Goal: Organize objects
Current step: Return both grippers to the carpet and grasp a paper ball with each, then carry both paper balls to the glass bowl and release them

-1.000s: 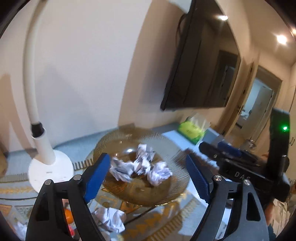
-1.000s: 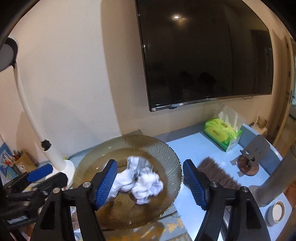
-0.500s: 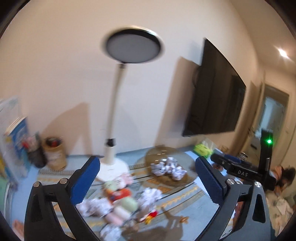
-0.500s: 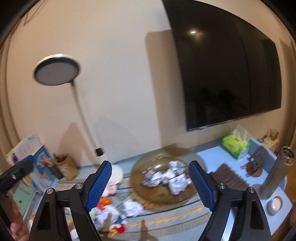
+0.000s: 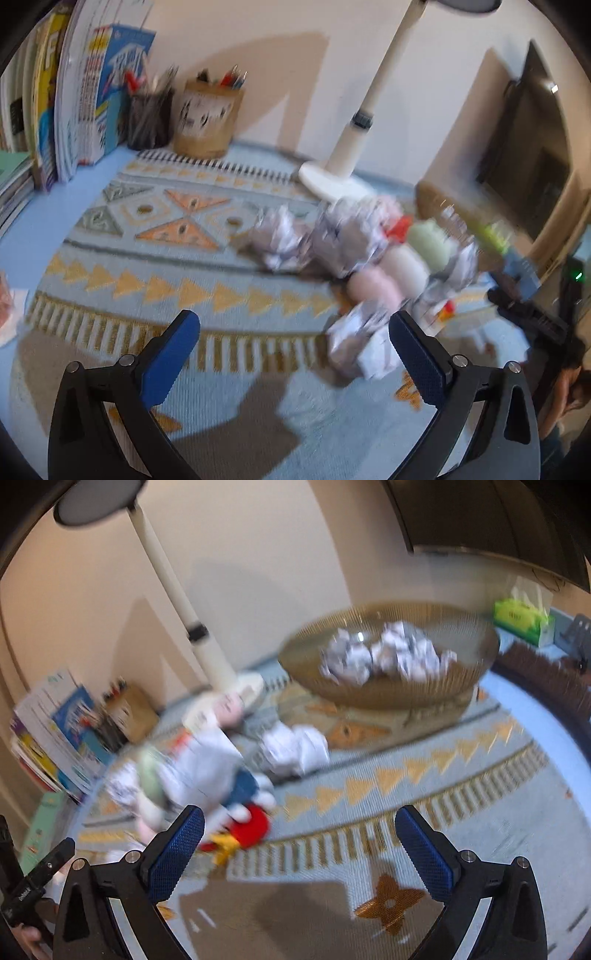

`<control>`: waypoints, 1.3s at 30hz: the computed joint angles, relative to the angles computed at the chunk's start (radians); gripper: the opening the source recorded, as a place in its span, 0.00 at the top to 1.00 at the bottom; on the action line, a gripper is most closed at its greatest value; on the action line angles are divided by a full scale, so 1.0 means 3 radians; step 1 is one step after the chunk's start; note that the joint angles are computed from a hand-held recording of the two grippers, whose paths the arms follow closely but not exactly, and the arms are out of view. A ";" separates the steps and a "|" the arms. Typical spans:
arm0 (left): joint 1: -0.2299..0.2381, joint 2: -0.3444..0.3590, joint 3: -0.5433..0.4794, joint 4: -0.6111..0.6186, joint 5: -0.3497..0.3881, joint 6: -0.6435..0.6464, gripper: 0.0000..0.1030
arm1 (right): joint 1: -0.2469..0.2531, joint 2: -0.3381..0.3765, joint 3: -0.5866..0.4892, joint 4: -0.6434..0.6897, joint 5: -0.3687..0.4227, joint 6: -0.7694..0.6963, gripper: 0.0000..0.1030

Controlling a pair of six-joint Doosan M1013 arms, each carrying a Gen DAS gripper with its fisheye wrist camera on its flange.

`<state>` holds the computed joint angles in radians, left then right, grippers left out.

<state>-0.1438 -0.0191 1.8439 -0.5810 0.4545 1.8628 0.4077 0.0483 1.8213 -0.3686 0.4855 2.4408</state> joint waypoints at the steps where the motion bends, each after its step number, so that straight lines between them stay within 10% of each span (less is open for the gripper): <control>1: 0.0005 -0.0009 0.0022 -0.0076 -0.0045 0.0073 0.01 | 0.0018 -0.0004 0.0007 -0.0140 -0.0029 0.0082 0.00; 12: -0.0078 -0.0008 0.0015 0.0142 0.0039 0.0107 0.01 | 0.0353 0.0140 -0.0131 -0.0985 0.0470 0.0158 0.00; 21: -0.0298 0.0131 -0.0210 0.0741 0.0447 -0.0208 0.01 | 0.0185 0.0129 -0.0273 0.0139 0.0289 -0.0631 0.00; 28: -0.0393 0.0218 -0.0278 0.0888 0.0630 -0.0168 0.12 | 0.0326 0.0424 -0.0689 -0.0288 0.0717 -0.0593 0.01; 31: -0.0374 0.0230 -0.0285 0.0769 0.0683 -0.0047 0.51 | 0.0360 0.0491 -0.0711 -0.0525 0.0764 -0.0458 0.31; 33: -0.0362 0.0189 -0.0239 0.0690 0.0572 0.0010 0.52 | 0.0305 0.0463 -0.0642 -0.0290 0.0601 -0.0576 0.52; 39: -0.0154 0.0041 -0.0033 -0.0511 0.0281 0.0937 0.52 | 0.0278 0.0201 -0.0355 -0.0730 0.0255 0.0083 0.54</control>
